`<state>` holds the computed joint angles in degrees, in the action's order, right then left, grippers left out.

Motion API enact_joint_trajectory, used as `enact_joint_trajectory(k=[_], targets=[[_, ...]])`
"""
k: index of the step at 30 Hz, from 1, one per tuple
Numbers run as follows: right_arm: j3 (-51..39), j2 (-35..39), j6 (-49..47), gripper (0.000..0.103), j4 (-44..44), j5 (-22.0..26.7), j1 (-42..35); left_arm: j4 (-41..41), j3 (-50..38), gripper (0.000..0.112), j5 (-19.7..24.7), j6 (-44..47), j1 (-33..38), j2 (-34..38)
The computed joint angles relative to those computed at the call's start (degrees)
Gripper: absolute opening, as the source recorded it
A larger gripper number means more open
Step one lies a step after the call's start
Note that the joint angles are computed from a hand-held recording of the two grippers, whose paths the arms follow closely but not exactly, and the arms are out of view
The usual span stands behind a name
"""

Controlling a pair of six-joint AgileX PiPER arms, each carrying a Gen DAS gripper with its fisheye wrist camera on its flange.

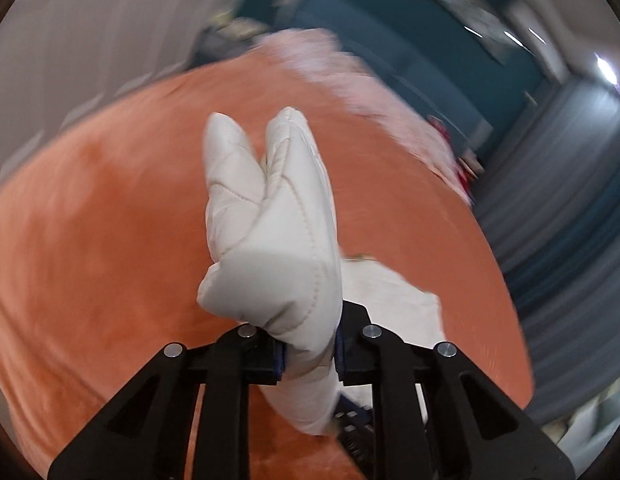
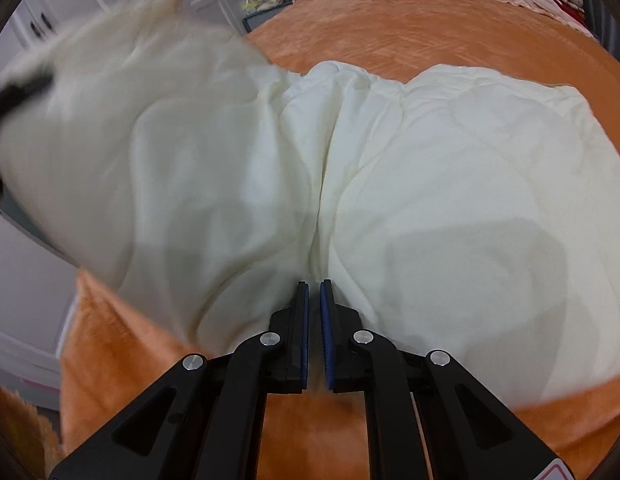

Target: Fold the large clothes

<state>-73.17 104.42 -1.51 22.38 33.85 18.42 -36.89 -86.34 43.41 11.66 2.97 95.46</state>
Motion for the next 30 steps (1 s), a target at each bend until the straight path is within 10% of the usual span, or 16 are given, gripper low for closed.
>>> enact_joint_trajectory(k=[16, 20, 30], targets=[[18.9, -27.6, -11.3, 0.015, 4.6, 13.3, -35.3, 21.1, -18.0, 0.017, 7.0, -12.5, -33.6, 19.5], [15.4, -32.1, -14.0, 0.05, 6.8, 15.8, -36.4, 23.6, -16.3, 0.02, 5.1, -15.1, -35.2, 19.3], [1.6, -24.9, -14.4, 0.054, 5.7, 17.6, -26.7, 17.1, 1.6, 0.068, 0.1, -9.6, -32.0, 3.3]])
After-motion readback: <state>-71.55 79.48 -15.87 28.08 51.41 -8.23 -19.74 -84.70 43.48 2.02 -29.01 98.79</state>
